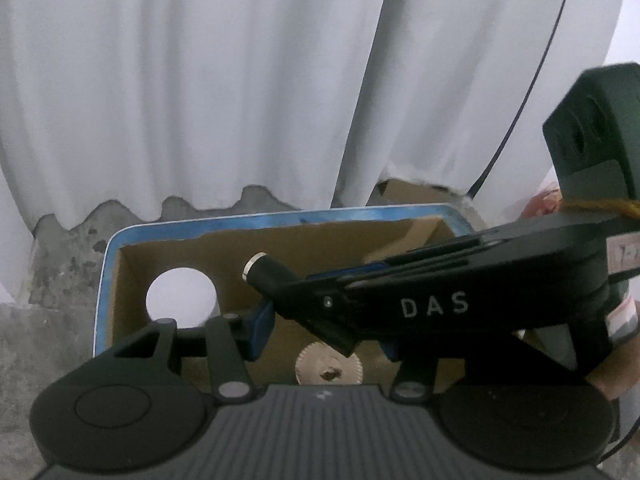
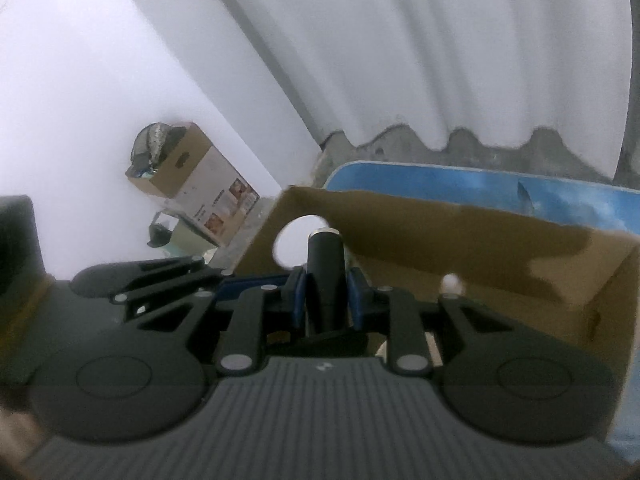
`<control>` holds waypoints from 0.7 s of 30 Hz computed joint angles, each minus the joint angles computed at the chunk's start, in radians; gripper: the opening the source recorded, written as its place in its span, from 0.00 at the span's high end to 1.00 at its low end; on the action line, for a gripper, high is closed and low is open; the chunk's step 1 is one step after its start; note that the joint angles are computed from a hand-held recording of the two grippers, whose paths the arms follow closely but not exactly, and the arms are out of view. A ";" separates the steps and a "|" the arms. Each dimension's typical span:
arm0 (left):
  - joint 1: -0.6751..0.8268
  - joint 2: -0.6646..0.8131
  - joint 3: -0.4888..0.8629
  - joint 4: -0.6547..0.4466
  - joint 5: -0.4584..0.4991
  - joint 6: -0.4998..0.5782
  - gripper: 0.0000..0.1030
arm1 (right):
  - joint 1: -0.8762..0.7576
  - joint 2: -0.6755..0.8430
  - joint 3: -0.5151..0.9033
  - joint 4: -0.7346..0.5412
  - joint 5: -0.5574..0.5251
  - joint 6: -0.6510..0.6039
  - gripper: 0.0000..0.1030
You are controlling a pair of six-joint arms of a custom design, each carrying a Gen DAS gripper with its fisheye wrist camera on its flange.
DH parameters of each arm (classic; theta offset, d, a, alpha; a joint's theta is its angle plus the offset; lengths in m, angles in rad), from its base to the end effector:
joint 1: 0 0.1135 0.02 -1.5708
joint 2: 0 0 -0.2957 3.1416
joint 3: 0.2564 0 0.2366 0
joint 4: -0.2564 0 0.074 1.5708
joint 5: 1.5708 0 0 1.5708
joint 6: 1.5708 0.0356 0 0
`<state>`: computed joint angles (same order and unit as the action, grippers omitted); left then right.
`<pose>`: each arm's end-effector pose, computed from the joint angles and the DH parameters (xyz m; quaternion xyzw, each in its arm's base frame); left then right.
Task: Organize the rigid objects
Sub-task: 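Lift the long black cylinder with the right gripper over the box, then lower the long black cylinder into the box and open the right gripper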
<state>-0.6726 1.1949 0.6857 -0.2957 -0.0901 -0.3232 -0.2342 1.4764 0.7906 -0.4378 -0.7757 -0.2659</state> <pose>0.1713 -0.1323 0.2505 0.1445 0.9154 -0.1416 0.3479 0.2492 -0.0338 0.2197 -0.0982 0.9012 0.3065 0.2901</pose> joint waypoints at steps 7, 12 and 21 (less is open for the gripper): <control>0.033 0.129 0.023 0.039 -0.008 0.031 0.38 | 0.040 0.166 0.040 0.080 0.030 0.027 0.77; 0.048 0.160 0.029 0.066 -0.009 0.035 0.35 | 0.041 0.186 0.031 0.111 0.032 0.036 0.77; -0.098 -0.028 0.048 -0.081 -0.133 -0.036 0.32 | -0.056 -0.030 -0.034 -0.002 -0.015 -0.032 0.77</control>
<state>-0.7707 1.1667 0.7340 -0.3771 -0.2231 -0.3591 -0.2900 1.4462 0.7563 -0.4397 -0.7906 -0.2982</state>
